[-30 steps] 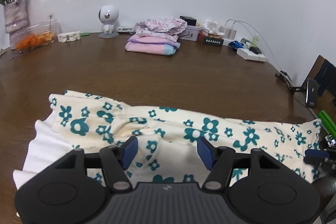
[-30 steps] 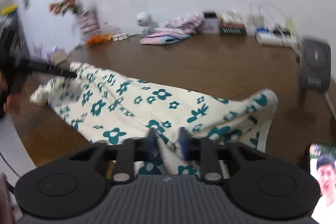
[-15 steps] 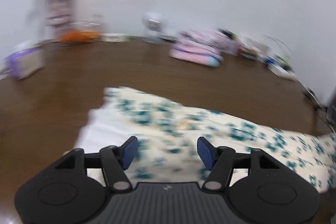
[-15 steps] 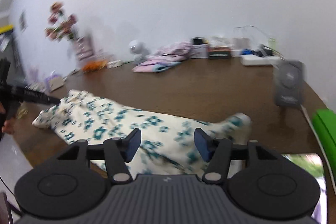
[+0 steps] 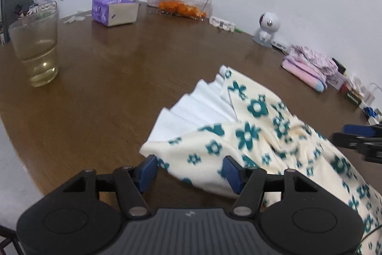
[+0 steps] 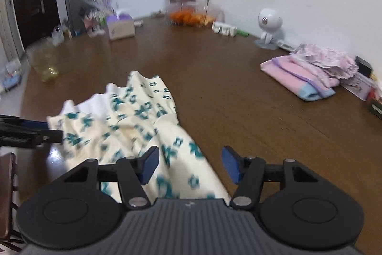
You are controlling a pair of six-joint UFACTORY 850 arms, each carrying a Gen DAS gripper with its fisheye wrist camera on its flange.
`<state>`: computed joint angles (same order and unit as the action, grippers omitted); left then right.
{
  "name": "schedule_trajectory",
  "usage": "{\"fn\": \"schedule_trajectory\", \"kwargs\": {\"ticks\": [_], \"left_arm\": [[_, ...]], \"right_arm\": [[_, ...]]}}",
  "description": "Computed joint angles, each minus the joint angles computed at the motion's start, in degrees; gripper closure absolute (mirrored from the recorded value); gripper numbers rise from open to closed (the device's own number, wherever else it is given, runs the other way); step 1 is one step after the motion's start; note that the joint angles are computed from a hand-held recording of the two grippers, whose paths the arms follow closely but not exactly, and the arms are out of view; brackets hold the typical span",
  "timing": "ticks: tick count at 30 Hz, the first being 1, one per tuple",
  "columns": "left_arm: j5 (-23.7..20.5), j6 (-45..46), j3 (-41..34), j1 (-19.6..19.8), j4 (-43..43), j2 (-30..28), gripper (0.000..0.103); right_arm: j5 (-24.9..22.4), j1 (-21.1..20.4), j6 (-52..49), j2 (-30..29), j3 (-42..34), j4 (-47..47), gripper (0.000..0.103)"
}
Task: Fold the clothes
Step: 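Grasp the folded garment end with the left gripper while the right gripper grasps it too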
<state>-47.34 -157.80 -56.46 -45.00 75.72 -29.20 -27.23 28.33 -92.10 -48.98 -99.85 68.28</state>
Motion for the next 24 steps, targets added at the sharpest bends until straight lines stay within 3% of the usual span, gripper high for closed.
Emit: {"fn": "schedule_trajectory", "kwargs": {"ticks": [2, 3, 4, 5, 8, 14, 19, 24], "left_arm": [[0.65, 1.08, 0.07, 1.42, 1.66, -0.06, 0.088], [1.34, 1.13, -0.04, 2.35, 3.09, -0.25, 0.092], [2.23, 0.58, -0.06, 3.38, 5.2, -0.35, 0.092], [3.3, 1.04, -0.24, 4.6, 6.99, -0.44, 0.094], [6.05, 6.17, -3.05, 8.19, 10.57, -1.86, 0.096], [9.09, 26.66, -18.86, 12.84, 10.46, -10.71, 0.098], [15.76, 39.85, -33.66, 13.43, 9.31, -19.02, 0.098], [18.42, 56.93, -49.08, 11.06, 3.67, -27.88, 0.099]], "right_arm": [[1.44, 1.15, 8.55, -2.84, -3.94, -7.22, 0.068], [1.85, 1.4, 12.8, -3.77, -4.97, -10.76, 0.076], [2.2, 1.62, 15.55, -4.14, -5.09, -13.6, 0.094], [2.68, 1.8, 16.7, -4.38, -4.77, -14.9, 0.098], [6.22, 1.53, 13.17, -2.03, -0.33, -10.5, 0.099], [14.09, -0.71, 35.63, -0.93, 1.39, -23.7, 0.099], [17.17, -3.96, 59.71, 2.61, 6.42, -43.68, 0.099], [16.91, -7.73, 61.42, 6.15, 11.69, -40.92, 0.099]]}}
